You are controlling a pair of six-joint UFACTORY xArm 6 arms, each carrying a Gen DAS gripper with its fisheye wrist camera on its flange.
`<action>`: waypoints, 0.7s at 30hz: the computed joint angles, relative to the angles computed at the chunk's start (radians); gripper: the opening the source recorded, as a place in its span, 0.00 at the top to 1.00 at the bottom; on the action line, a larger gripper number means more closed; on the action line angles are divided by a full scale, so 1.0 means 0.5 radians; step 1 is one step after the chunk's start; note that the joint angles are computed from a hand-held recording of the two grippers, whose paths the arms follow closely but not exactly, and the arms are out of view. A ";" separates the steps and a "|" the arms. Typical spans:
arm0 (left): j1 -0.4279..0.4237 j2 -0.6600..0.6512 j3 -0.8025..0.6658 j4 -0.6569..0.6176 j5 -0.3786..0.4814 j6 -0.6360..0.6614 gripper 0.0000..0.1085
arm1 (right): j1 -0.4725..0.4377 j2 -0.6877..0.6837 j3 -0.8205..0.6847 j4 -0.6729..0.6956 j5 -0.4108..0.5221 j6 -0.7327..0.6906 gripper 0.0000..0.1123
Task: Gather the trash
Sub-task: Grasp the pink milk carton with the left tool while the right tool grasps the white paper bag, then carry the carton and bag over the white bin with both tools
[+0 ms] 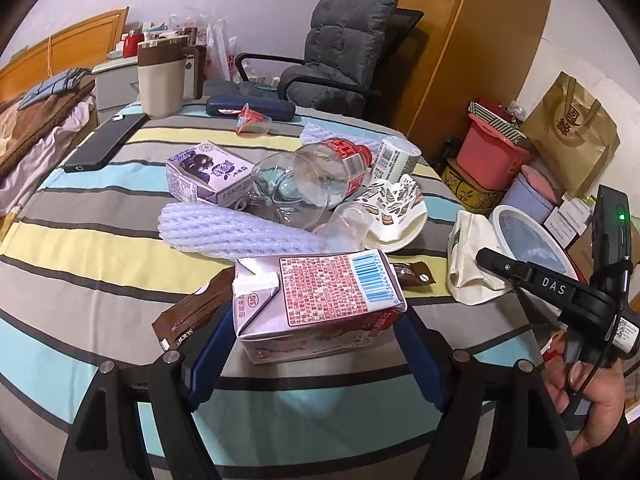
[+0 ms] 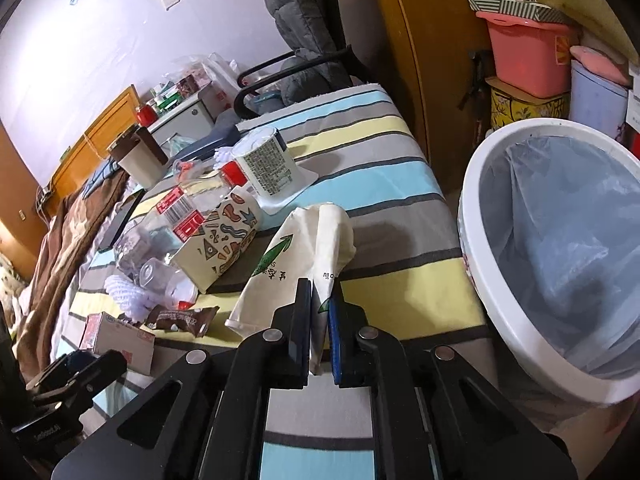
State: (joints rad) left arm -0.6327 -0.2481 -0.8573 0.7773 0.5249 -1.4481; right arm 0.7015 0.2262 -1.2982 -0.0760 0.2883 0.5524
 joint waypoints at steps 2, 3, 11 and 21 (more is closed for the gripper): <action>-0.018 -0.017 -0.001 0.022 0.022 -0.005 0.27 | 0.001 -0.020 0.017 -0.041 -0.007 0.028 0.92; -0.030 -0.024 -0.005 0.032 0.034 -0.003 0.27 | 0.000 -0.041 0.039 -0.084 -0.018 0.060 0.92; -0.091 -0.027 -0.048 0.060 0.065 0.042 0.27 | 0.001 -0.130 0.121 -0.153 -0.057 0.108 0.92; -0.127 0.128 -0.238 -0.018 0.034 0.253 0.27 | -0.036 -0.238 0.220 -0.406 -0.105 0.358 0.92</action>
State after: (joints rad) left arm -0.6962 -0.1839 -0.9763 0.7682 0.5422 -1.3215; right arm 0.6835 0.1073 -1.1882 -0.2791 0.2357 0.7314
